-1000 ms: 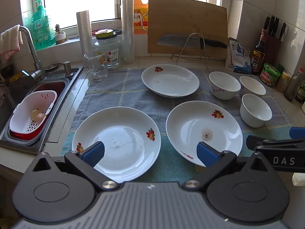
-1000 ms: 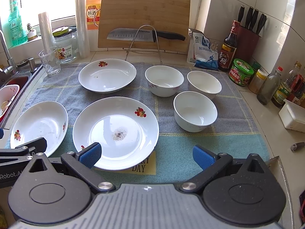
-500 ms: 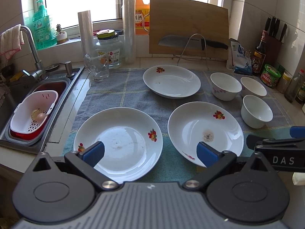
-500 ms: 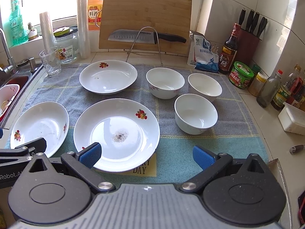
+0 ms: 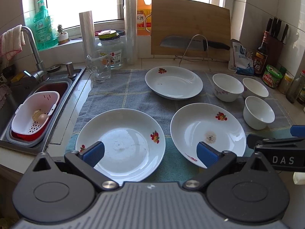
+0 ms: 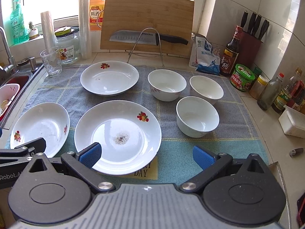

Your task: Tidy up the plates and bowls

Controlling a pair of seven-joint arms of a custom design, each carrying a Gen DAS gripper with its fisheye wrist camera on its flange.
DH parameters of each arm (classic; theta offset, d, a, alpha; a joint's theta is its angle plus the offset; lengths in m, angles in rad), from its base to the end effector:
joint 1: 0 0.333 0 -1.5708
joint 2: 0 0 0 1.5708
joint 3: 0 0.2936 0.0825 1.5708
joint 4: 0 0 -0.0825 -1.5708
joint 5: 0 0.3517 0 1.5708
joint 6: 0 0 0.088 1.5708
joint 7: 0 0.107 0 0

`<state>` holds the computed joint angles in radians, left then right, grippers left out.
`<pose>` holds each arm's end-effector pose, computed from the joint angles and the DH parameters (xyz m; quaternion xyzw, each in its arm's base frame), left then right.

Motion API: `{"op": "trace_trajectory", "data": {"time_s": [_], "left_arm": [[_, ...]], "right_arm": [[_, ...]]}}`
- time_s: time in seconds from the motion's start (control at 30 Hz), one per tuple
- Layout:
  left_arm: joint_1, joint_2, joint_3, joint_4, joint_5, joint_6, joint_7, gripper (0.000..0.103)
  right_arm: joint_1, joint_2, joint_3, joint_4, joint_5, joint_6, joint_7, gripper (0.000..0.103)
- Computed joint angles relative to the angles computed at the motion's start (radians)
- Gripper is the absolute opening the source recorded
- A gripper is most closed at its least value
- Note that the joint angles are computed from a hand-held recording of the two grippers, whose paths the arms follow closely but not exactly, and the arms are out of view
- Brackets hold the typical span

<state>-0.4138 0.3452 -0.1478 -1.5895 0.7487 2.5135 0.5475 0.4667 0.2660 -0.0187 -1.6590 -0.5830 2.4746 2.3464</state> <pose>0.5678 -0.3478 0.4922 -0.6535 0.6531 -0.2733 0.2677 0.5810 0.2824 0.5043 -0.6747 0.6499 -0.2759 0.2152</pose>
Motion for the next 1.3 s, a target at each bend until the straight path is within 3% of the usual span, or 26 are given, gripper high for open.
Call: {"op": "trace_trajectory", "data": {"time_s": [0.87,1.3], "left_arm": [[-0.012,-0.010,-0.002,-0.013,0.024,0.008,-0.029,0.102],[-0.032,-0.006,0.008,-0.004,0.079,-0.009,-0.084,0.102]], "right_arm": [[-0.018,-0.036,0.007,-0.048,-0.026,0.030,0.001,0.103],[-0.051,-0.020,0.012,-0.052,0.060,0.111,-0.126,0.103]]}}
